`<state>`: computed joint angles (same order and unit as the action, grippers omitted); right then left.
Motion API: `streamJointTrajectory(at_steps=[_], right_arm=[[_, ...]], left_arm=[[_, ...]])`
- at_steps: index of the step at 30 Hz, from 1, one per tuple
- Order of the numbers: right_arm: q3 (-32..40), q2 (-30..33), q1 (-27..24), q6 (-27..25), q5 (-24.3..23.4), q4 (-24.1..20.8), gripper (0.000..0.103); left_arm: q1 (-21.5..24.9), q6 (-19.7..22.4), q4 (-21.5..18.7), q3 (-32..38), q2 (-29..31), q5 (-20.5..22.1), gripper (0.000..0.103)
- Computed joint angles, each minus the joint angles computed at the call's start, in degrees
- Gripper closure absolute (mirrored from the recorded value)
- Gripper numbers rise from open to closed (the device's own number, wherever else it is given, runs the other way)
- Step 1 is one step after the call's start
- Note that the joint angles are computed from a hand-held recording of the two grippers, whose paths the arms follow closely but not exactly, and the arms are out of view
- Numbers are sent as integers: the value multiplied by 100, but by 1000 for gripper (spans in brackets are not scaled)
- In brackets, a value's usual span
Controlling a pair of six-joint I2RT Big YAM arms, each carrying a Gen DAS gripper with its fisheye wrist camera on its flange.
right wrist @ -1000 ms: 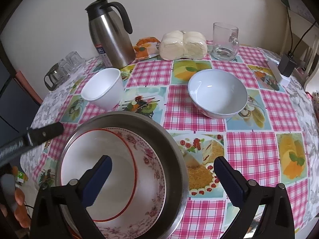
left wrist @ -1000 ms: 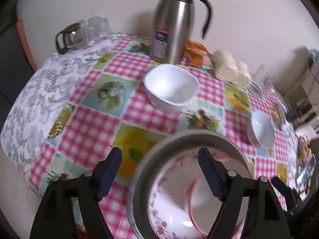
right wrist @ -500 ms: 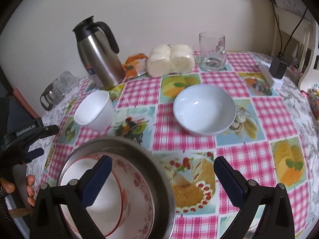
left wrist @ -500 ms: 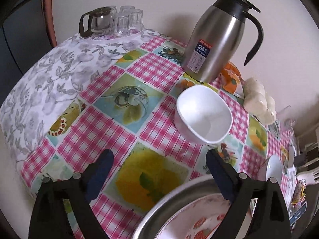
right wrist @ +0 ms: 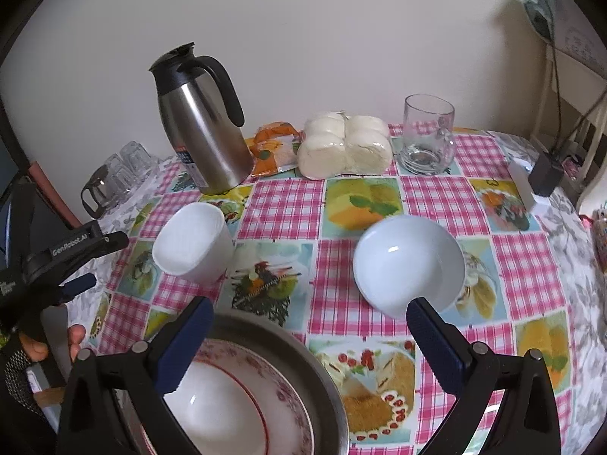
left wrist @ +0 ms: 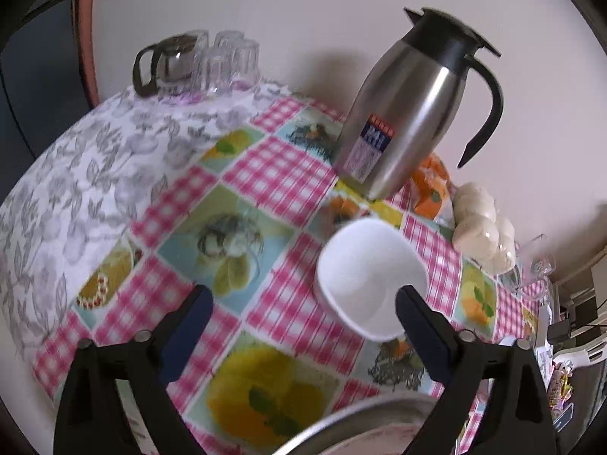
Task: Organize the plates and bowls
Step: 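Move both tools to the square white bowl and close on its rim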
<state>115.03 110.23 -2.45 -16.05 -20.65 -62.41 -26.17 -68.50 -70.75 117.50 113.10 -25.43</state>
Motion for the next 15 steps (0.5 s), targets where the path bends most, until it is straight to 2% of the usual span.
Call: streamJointTrajectory(at_steps=[2,5,7,9,13,15], right_arm=[[359,149,71,-12,89,-223,0],[835,316,181,-49,161,-354,0],[1143,441,233,-6,159,-436,0],[1696,721,299,0,235,-731,0],[3048,1508,475,-168,451,-1672,0],[3487,1802,571,-207,679,-1960,0]], left_arm=[[32,99,187,-60,-57,-118,1],[68,285,734,-303,-217,-358,0],[82,429,884,-325,-228,-497,0],[112,626,973,-289,-192,-555,0],[233,982,1239,-314,-134,-62,0],[272,1076,1289,-302,-62,51,0]])
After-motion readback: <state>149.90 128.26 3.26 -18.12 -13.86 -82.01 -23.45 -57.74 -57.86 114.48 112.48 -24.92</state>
